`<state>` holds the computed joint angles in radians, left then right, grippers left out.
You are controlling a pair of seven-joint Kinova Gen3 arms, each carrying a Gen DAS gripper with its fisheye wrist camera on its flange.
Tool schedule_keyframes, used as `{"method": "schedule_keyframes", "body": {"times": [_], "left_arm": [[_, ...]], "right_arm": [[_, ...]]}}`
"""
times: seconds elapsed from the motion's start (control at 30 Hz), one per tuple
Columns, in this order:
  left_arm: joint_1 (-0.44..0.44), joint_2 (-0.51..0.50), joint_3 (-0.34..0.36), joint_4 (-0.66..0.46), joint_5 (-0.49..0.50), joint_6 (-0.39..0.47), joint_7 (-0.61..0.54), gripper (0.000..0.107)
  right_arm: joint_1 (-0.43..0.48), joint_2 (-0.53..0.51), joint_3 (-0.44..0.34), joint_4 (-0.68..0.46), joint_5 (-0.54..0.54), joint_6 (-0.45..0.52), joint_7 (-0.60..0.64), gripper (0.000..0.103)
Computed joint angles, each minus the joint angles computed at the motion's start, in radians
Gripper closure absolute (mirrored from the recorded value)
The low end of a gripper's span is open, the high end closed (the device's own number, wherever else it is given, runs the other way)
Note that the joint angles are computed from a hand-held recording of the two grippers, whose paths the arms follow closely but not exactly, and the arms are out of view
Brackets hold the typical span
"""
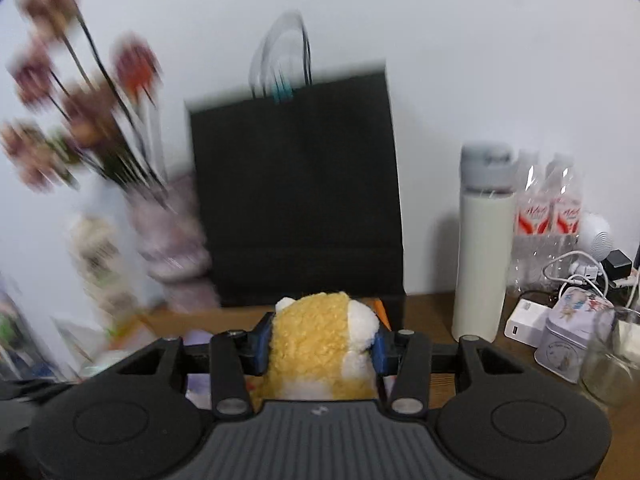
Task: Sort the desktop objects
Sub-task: 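Carry the plush toy and bath puff into the cardboard box, then release both items in the box and bring both tools back over the table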
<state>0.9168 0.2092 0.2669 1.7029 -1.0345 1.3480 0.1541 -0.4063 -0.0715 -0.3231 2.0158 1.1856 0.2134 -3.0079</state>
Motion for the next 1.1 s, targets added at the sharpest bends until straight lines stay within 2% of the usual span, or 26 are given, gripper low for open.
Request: {"method": "schedule_keyframes", "body": {"times": [0.07,0.13,0.2,0.27,0.37,0.4,0.43,0.53,0.57,0.6,0.7,0.73,0.8,0.87,0.93,1.03,1.1], "left_arm": [[-0.021,0.011,-0.004,0.005,0.026,-0.031,-0.035,0.063],[-0.043,0.033,0.010,-0.003,0.055,-0.041,-0.092,0.062],[-0.027,0.045,-0.017,-0.003,0.065,-0.058,-0.109,0.062],[-0.031,0.027,-0.024,0.018,0.078,-0.095,-0.101,0.056],[-0.058,-0.010,-0.025,0.048,0.112,-0.157,-0.114,0.041],[-0.069,-0.019,-0.027,0.056,0.114,-0.171,-0.118,0.034],[-0.078,-0.031,-0.025,0.060,0.124,-0.181,-0.123,0.032],[-0.096,-0.090,-0.011,0.082,0.129,-0.194,-0.109,0.029],[-0.115,-0.115,0.015,0.091,0.120,-0.188,-0.096,0.027],[-0.115,-0.137,0.028,0.092,0.114,-0.167,-0.089,0.024],[-0.095,-0.188,0.075,0.087,0.079,-0.061,-0.079,0.020],[-0.092,-0.207,0.103,0.094,0.056,-0.020,-0.066,0.014],[-0.087,-0.251,0.178,0.120,0.005,0.058,-0.003,0.004],[-0.028,-0.283,0.181,0.127,0.011,0.103,0.015,0.004],[0.013,-0.273,0.182,0.100,0.036,0.168,0.003,0.004],[-0.010,-0.226,0.297,0.079,0.058,0.290,0.047,0.004],[0.023,-0.199,0.322,0.072,0.095,0.360,0.128,0.004]], "right_arm": [[-0.026,0.083,-0.010,-0.057,-0.044,0.074,0.081,0.058],[-0.008,0.149,-0.075,-0.093,-0.100,0.156,0.163,0.058],[-0.027,0.190,-0.102,-0.116,-0.167,0.237,0.244,0.058],[-0.104,0.208,-0.056,-0.131,-0.221,0.312,0.311,0.057],[-0.232,0.209,0.032,-0.127,-0.207,0.398,0.310,0.053],[-0.249,0.207,0.039,-0.133,-0.220,0.420,0.322,0.049],[-0.248,0.206,0.035,-0.143,-0.246,0.433,0.349,0.044],[-0.245,0.163,0.046,-0.147,-0.328,0.435,0.433,0.042],[-0.251,0.133,0.058,-0.137,-0.345,0.428,0.444,0.041],[-0.238,0.104,0.060,-0.135,-0.369,0.423,0.469,0.038],[-0.176,0.027,-0.004,-0.123,-0.370,0.440,0.463,0.027],[-0.171,-0.005,-0.003,-0.111,-0.380,0.431,0.469,0.025],[-0.212,-0.083,0.053,-0.082,-0.442,0.402,0.530,0.022],[-0.222,-0.148,0.076,-0.053,-0.506,0.371,0.604,0.015],[-0.184,-0.208,0.045,-0.017,-0.533,0.336,0.622,0.012],[-0.164,-0.272,0.021,0.024,-0.579,0.301,0.606,0.011],[-0.181,-0.313,0.029,0.056,-0.650,0.280,0.630,0.011]]}}
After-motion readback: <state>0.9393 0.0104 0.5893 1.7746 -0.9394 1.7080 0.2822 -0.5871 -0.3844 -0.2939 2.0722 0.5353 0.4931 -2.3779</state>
